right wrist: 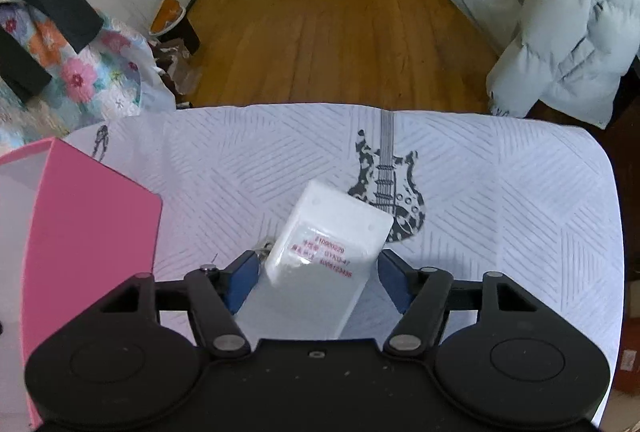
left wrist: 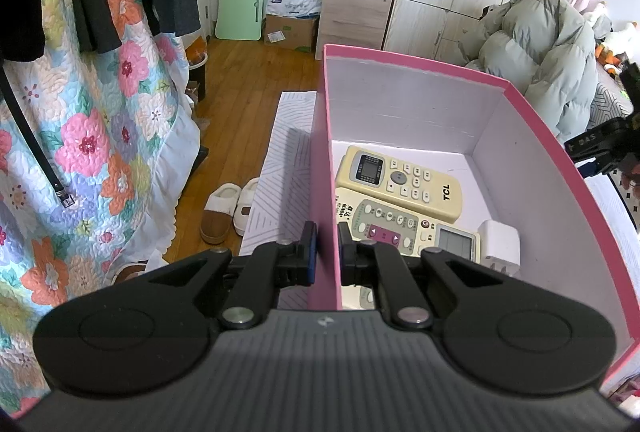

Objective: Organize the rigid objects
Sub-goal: 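Grasp the white remote with red printed label using the right gripper, then lift the white labelled remote and carry it toward the pink box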

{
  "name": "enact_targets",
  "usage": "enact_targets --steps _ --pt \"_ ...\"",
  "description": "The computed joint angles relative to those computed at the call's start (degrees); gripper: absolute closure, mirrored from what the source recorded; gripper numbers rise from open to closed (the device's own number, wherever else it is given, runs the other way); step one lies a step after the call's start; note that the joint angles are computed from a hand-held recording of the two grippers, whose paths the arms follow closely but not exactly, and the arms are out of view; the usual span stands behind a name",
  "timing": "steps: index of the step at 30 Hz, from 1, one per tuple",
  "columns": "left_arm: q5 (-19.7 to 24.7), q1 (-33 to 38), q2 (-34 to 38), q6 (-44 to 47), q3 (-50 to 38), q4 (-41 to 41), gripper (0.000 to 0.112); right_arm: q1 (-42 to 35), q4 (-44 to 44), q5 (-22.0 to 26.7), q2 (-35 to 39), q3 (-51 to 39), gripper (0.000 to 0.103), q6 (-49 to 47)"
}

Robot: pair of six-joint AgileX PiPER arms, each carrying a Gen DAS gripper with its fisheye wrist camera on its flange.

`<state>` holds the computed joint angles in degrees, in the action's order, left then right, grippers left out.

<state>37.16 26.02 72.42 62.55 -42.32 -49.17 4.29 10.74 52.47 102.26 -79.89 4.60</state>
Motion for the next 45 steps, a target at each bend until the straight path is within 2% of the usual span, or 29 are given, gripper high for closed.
enact_targets --steps 2,5,6,7,8,10,17,20,29,36,41,45 --pt "0.11 0.06 0.2 -0.17 -0.15 -0.16 0.104 0.29 1.16 -1.71 0.11 0.8 0.023 0.3" --pt "0.22 0.05 0.3 -0.39 -0.29 -0.14 0.104 1.47 -0.62 -4.75 -1.15 3.25 0.024 -1.99" --pt "0.25 -0.11 0.12 -0.72 -0.34 0.15 0.104 1.79 -1.01 -5.38 -1.36 3.63 0.025 -2.14" --pt "0.29 -0.04 0.19 -0.69 -0.41 0.12 0.104 2.0 -1.49 -5.59 -1.7 3.89 0.031 -1.97" --pt "0.26 -0.05 0.19 -0.76 -0.41 0.12 0.104 1.89 -1.08 -5.6 -2.04 3.91 0.042 -2.33" --pt "0.26 -0.02 0.2 -0.71 -0.38 0.05 0.104 1.61 -0.11 -5.07 -3.07 4.23 0.042 -3.1" --pt "0.51 -0.04 -0.05 -1.2 -0.6 0.57 0.104 0.81 8.28 -10.73 -15.64 15.45 0.042 -13.85" --pt "0.48 -0.07 -0.02 -1.21 -0.67 0.68 0.104 0.86 10.82 -11.38 -22.25 19.92 0.042 -16.7" --pt "0.83 0.89 0.79 -0.34 -1.4 0.65 0.104 0.99 17.2 -12.29 -32.44 24.85 0.042 -24.96" --pt "1.12 1.06 0.69 -0.35 -1.21 0.68 0.104 3.04 16.98 -9.94 -36.07 21.05 0.042 -24.17" --pt "1.08 1.08 0.8 -0.08 -1.2 0.52 0.104 5.94 20.7 -7.17 -36.45 16.03 0.042 -25.6" --pt "1.19 1.23 1.02 0.19 -1.38 0.37 0.104 10.79 23.11 -8.73 -35.66 14.71 0.042 -28.59"
